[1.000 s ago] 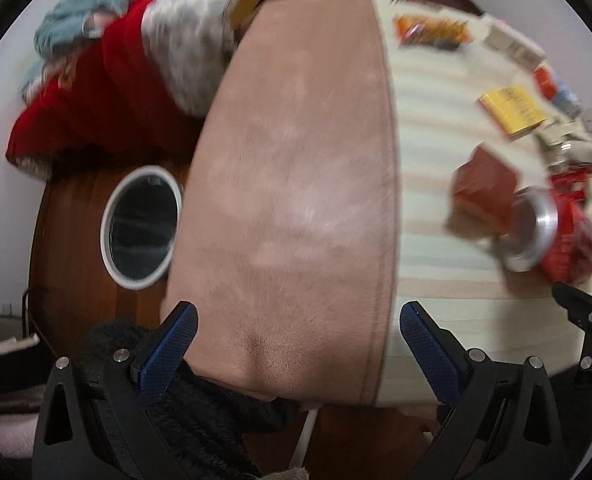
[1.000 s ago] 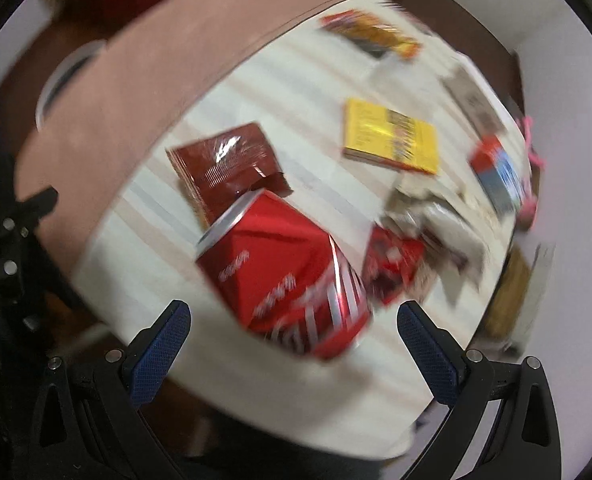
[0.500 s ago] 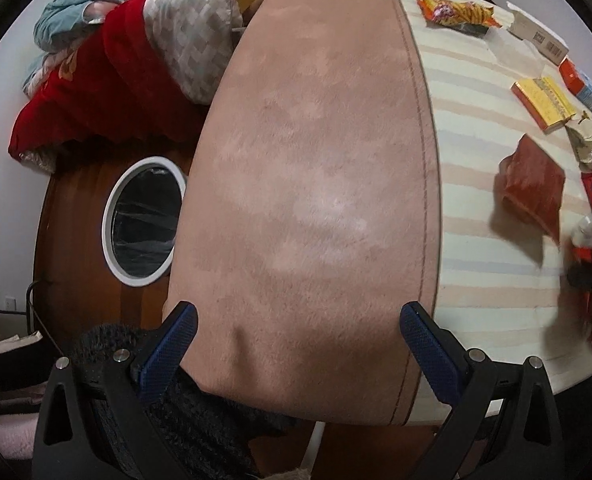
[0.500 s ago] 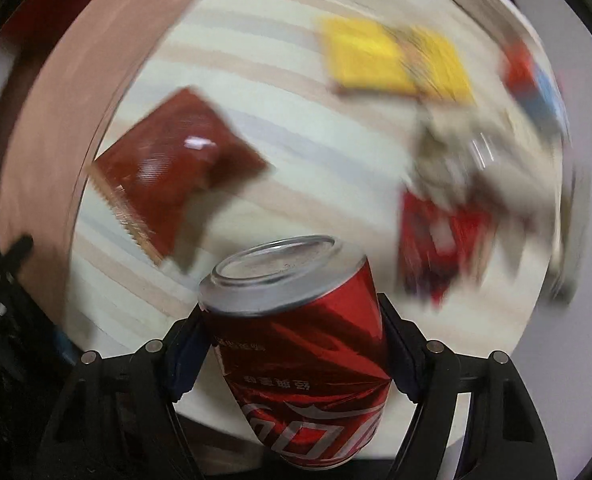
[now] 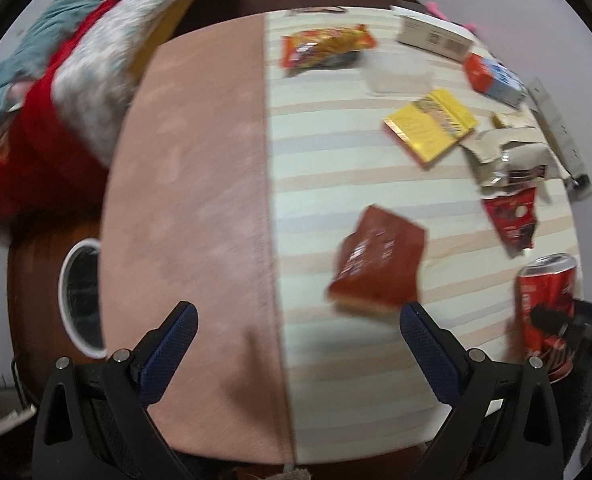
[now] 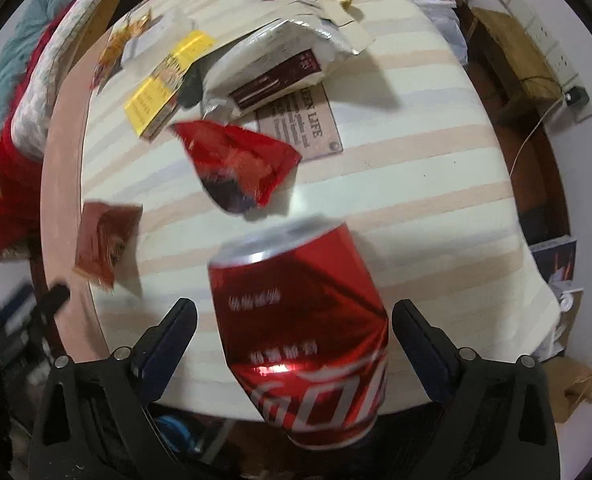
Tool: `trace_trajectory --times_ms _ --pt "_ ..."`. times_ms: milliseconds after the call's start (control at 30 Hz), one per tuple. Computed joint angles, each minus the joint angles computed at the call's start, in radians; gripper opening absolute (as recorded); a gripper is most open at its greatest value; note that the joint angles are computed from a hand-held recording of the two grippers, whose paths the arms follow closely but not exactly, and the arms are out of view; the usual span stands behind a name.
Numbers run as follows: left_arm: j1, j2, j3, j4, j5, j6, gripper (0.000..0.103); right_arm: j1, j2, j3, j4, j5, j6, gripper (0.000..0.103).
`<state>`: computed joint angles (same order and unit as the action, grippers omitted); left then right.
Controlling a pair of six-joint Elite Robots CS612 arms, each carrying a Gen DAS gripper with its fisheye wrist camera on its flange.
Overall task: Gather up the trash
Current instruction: 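Grasp the crushed red can with the right tool while the left tool grasps the brown wrapper, then carry the can and wrapper to the white bin and open both tools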
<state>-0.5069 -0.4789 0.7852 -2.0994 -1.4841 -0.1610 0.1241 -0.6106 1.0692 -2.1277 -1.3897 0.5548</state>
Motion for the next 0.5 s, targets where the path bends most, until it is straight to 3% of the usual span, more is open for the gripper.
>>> trace_trajectory --times_ms 100,133,167,300,400,500 --pt "0.005 0.043 -0.079 0.068 -0.050 0.022 0.103 0.008 0.005 -0.008 0.030 -0.021 -0.029 0.099" --pt "0.005 0.060 -0.112 0.095 -0.064 0.030 0.103 0.014 0.004 -0.008 0.037 -0.051 -0.031 0.094" --pt "0.003 0.073 -0.135 0.112 -0.075 0.037 0.103 0.025 -0.008 0.003 0.031 -0.084 -0.019 0.082" --pt "0.000 0.117 -0.211 0.173 -0.104 0.077 0.102 0.032 -0.024 0.035 -0.013 -0.127 0.012 0.082" --pt "-0.004 0.148 -0.262 0.193 -0.106 0.079 0.090 0.029 -0.032 0.048 -0.013 -0.124 0.015 0.082" --pt "-0.007 0.159 -0.278 0.188 -0.100 0.068 0.052 0.025 -0.044 0.066 -0.023 -0.123 0.014 0.082"
